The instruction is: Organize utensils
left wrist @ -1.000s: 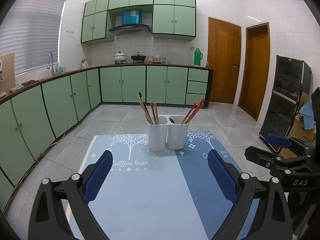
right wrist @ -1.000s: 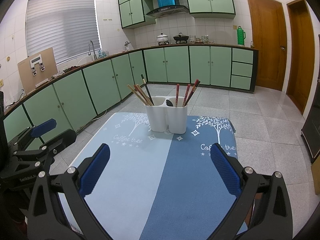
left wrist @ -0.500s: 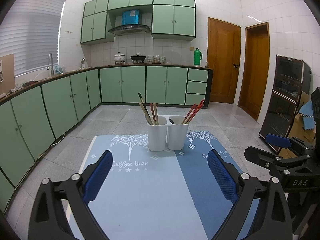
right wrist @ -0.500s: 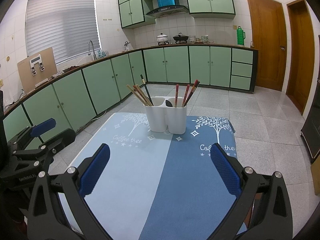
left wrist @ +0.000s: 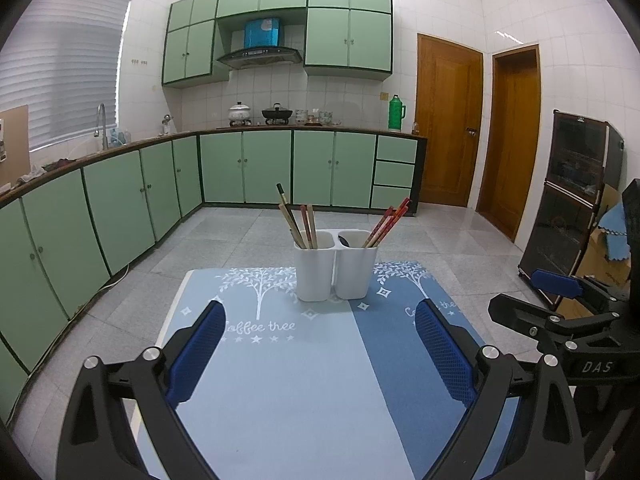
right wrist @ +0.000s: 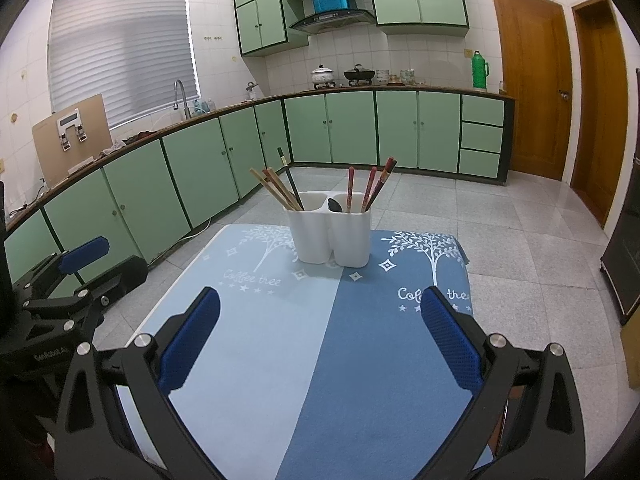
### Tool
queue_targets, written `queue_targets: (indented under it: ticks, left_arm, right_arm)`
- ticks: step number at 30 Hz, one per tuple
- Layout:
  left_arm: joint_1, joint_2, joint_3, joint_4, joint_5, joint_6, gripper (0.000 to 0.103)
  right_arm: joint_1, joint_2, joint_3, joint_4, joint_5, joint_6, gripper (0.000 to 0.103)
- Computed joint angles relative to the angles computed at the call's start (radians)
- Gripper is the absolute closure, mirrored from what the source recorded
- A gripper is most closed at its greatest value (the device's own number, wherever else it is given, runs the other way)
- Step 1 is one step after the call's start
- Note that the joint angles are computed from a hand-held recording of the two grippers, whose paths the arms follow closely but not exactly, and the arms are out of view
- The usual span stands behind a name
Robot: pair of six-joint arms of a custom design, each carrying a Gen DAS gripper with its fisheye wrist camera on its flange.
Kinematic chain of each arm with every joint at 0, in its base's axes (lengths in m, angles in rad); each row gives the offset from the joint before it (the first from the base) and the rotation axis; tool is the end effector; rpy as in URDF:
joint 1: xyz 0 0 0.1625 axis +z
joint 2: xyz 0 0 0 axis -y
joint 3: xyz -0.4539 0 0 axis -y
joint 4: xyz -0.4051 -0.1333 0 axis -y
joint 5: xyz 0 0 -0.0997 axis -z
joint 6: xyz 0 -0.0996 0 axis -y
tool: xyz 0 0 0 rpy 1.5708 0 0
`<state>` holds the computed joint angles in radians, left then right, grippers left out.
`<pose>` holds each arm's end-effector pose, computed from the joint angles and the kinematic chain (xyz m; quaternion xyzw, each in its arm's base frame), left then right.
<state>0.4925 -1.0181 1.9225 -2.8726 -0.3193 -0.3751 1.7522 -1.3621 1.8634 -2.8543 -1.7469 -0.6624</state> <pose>-0.4145 -0.4810 0.2401 0.1651 0.7858 -0.5011 0.3228 0.2202 -0.5586 0.4126 0.3465 -0.8539 0.3494 0.1694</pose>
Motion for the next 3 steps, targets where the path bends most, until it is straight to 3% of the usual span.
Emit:
queue_targets:
  ticks: [3]
  left_arm:
    - [0.001,-0.004,0.001,0.011,0.001,-0.010,0.009]
  right_arm:
    - [-0.004,0.001,-0.005,0.006,0.001,0.000,0.006]
